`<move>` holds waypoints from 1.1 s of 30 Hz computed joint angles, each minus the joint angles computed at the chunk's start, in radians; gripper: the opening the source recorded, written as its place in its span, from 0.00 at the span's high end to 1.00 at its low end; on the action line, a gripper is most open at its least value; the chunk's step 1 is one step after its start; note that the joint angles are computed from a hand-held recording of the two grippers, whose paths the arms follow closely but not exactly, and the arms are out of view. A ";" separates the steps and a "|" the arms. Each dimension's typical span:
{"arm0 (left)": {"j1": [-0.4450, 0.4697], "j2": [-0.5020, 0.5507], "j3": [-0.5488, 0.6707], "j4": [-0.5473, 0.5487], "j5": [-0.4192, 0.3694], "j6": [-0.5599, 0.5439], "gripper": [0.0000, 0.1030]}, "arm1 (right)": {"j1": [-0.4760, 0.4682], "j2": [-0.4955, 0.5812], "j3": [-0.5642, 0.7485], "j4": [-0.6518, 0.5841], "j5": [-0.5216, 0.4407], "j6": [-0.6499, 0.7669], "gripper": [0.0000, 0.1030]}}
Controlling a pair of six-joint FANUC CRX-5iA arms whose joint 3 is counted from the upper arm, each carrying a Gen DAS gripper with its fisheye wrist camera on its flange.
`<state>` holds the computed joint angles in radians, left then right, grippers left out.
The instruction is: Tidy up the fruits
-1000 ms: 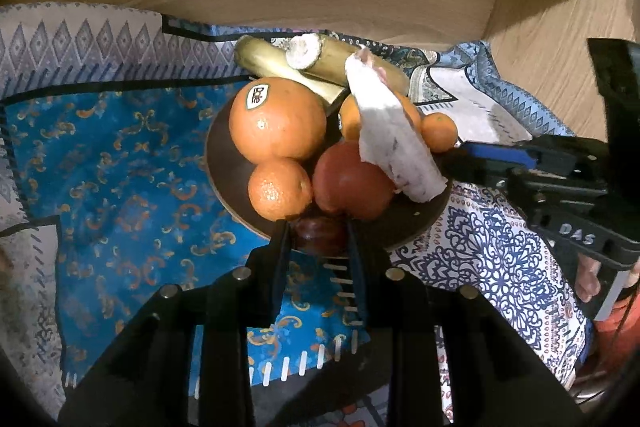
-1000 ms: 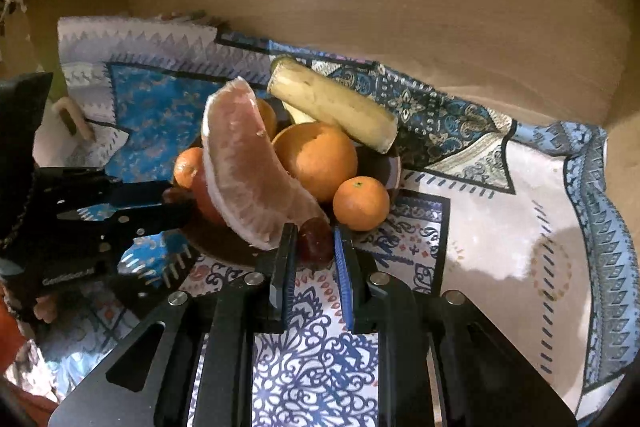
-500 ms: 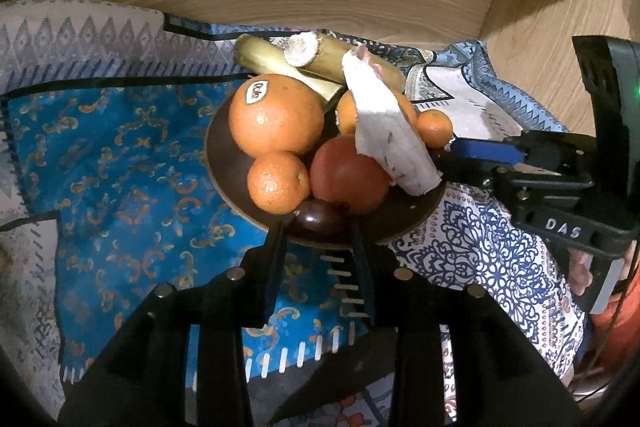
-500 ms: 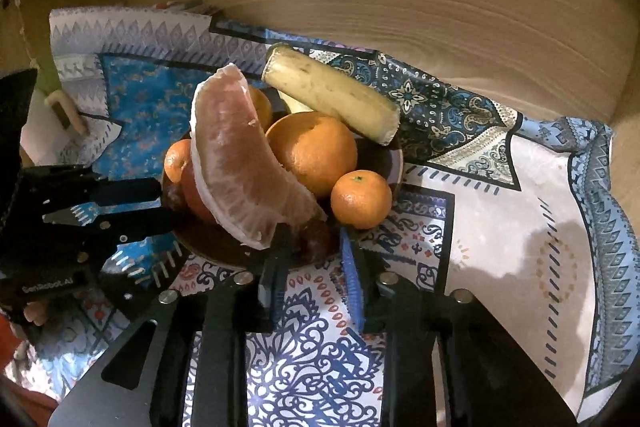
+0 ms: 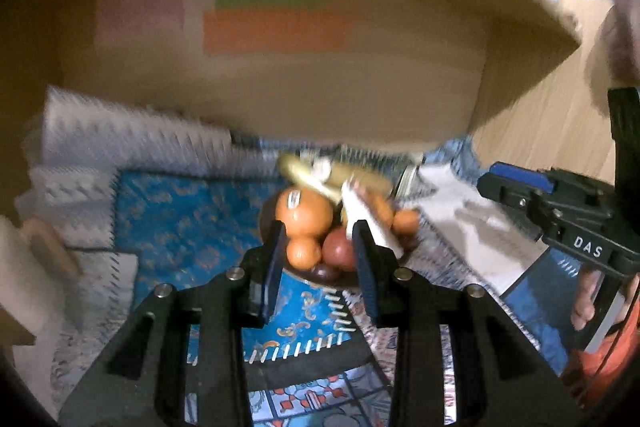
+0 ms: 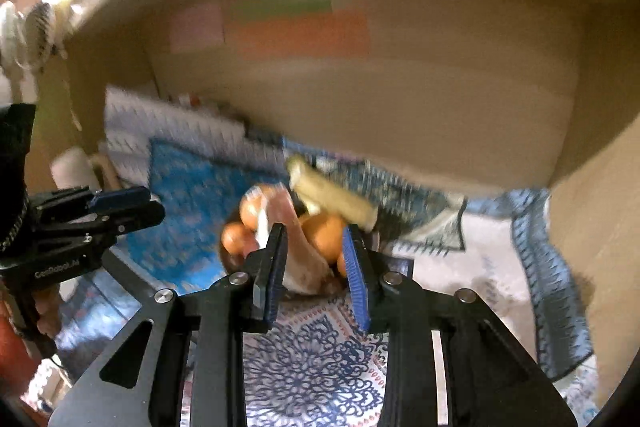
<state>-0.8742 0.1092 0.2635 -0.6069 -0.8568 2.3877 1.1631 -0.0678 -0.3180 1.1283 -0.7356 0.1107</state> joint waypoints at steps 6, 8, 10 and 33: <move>-0.174 -0.058 0.018 -0.285 -0.109 0.175 0.67 | 0.071 -0.057 -0.079 0.288 -0.101 -0.247 0.67; -0.226 -0.071 0.021 -0.351 -0.145 0.216 0.67 | 0.098 -0.069 -0.092 0.337 -0.136 -0.287 0.66; -0.282 -0.081 0.025 -0.416 -0.186 0.254 0.67 | 0.128 -0.079 -0.099 0.366 -0.171 -0.313 0.64; -0.591 -0.095 0.026 -0.756 -0.456 0.443 0.06 | 0.305 -0.102 -0.151 0.490 -0.440 -0.450 0.00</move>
